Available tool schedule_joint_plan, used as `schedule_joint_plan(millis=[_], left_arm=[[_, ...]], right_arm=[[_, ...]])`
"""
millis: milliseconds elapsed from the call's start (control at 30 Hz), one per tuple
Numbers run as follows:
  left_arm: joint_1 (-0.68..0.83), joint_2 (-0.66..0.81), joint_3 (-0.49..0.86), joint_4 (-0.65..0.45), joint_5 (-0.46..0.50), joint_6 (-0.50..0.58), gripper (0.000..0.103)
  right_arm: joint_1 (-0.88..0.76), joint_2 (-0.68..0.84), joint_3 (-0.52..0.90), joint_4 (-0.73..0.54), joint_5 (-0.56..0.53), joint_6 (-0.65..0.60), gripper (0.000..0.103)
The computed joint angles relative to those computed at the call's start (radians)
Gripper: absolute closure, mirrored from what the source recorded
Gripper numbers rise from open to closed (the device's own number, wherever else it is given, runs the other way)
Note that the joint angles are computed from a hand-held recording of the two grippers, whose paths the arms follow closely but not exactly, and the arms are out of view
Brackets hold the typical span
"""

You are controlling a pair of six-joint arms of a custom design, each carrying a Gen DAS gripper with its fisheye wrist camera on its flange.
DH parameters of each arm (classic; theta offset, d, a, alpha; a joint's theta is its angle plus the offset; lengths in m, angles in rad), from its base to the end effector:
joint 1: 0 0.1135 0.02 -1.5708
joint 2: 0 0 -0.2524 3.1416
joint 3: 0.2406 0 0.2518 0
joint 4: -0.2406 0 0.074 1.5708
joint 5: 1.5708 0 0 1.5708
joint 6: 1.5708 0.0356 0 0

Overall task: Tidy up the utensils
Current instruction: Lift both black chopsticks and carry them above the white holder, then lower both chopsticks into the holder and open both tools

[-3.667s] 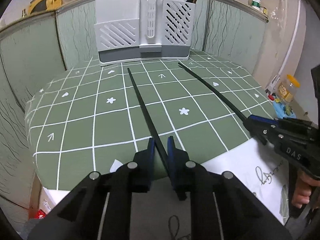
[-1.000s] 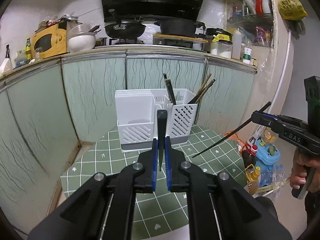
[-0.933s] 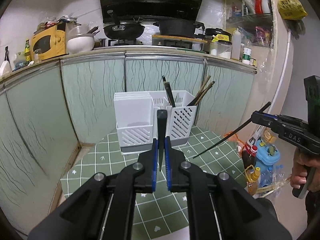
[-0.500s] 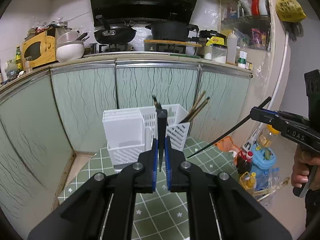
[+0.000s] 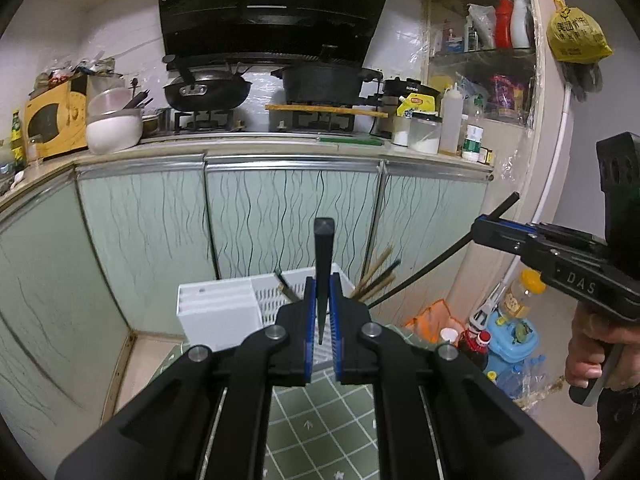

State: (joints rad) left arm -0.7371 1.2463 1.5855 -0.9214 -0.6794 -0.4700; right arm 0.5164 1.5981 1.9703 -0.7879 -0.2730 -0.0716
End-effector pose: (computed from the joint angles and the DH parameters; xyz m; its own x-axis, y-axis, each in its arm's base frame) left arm 0.1891 -0.1415 0.4348 -0.4238 -0.0911 -0.9012 -0.0646 0.9954 -0.0702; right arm 0.2839 0.1722 0.4669 -0.3009 -0.2501 -0.9203 -0.7133 0.6995 0.0432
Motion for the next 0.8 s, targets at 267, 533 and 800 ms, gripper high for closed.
schedule_joint_plan(millis=[267,533,800], left_arm=[[0.117,0.111,0.113,0.06,0.089,0.116,0.095],[0.231,0.204,0.124,0.132,0.195,0.171,0.095],[0.294,0.26,0.066,0.197,0.259,0.187,0.095]], right_arm=[[-0.016,0.221,0.33,-0.119,-0.004,-0.007,0.097],[-0.022,0.425,0.569,-0.203,-0.002,-0.018,0.097],[-0.017,0.553,0.663,-0.219,-0.004,-0.014,0.097]])
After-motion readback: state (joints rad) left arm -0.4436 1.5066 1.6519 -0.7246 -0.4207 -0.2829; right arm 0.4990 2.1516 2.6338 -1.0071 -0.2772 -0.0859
